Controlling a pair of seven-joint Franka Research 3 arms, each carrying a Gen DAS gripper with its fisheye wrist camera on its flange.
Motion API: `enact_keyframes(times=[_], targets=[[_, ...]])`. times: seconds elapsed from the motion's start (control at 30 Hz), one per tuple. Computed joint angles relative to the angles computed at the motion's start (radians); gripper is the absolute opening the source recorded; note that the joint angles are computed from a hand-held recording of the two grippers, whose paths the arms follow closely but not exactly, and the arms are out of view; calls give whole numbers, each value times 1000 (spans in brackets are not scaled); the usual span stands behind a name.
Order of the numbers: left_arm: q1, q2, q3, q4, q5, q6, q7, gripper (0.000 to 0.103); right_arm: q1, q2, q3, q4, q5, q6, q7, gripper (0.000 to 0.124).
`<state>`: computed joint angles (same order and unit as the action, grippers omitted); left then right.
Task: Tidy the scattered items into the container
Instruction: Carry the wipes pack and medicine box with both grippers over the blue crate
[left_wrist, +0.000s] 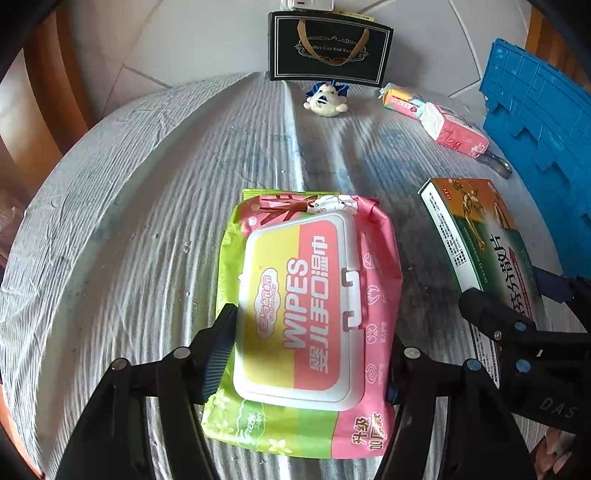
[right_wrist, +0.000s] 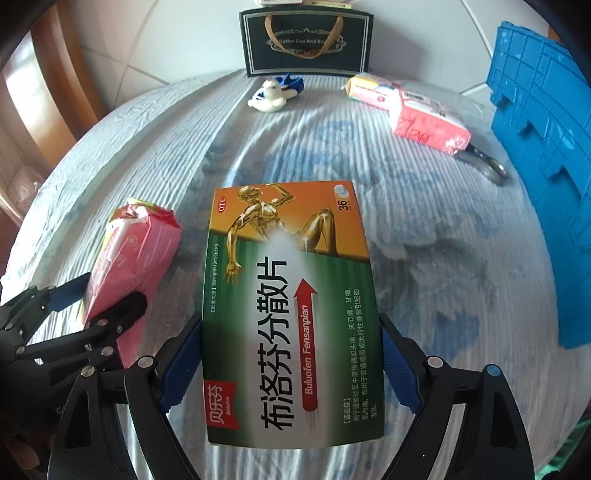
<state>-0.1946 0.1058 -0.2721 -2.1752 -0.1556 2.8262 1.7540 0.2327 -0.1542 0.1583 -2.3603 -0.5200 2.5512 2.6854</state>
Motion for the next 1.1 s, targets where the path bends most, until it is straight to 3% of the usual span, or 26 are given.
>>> enact_keyframes(times=[0.23, 0.43, 0.57, 0.67, 0.77, 0.83, 0.87, 0.9, 0.93, 0.97, 1.03, 1.1], targets=[[-36, -119, -6, -4, -255, 63, 206, 62, -27, -121, 34, 31, -84, -95, 46, 87], [-159, -187, 36, 51, -472, 122, 393, 62, -92, -307, 85, 44, -150, -219, 35, 87], [-240, -208, 44, 107, -549, 140, 451, 62, -154, -441, 112, 49, -182, -298, -3, 87], [-289, -205, 21, 156, -536, 167, 432, 62, -203, -553, 111, 34, -189, -322, -46, 87], [-328, -178, -22, 212, -446, 202, 342, 62, -256, -672, 91, 8, -198, -339, -113, 87], [-338, -145, -64, 256, -298, 229, 197, 62, -285, -757, 52, -22, -205, -332, -176, 87], [-342, -124, -80, 276, -150, 249, 55, 62, -300, -796, 27, -37, -210, -327, -212, 87], [-379, -99, -61, 304, 25, 265, -110, 62, -314, -837, -1, -54, -216, -322, -253, 87], [-448, -70, -6, 343, 201, 269, -278, 62, -331, -876, -32, -69, -226, -315, -298, 87], [-484, -38, 14, 397, 376, 256, -451, 62, -348, -911, -64, -82, -238, -306, -346, 87], [-486, 41, -44, 535, 637, 187, -706, 62, -375, -972, -146, -103, -258, -288, -460, 88], [-544, 146, -72, 701, 677, 84, -730, 62, -400, -999, -232, -96, -262, -281, -574, 88]])
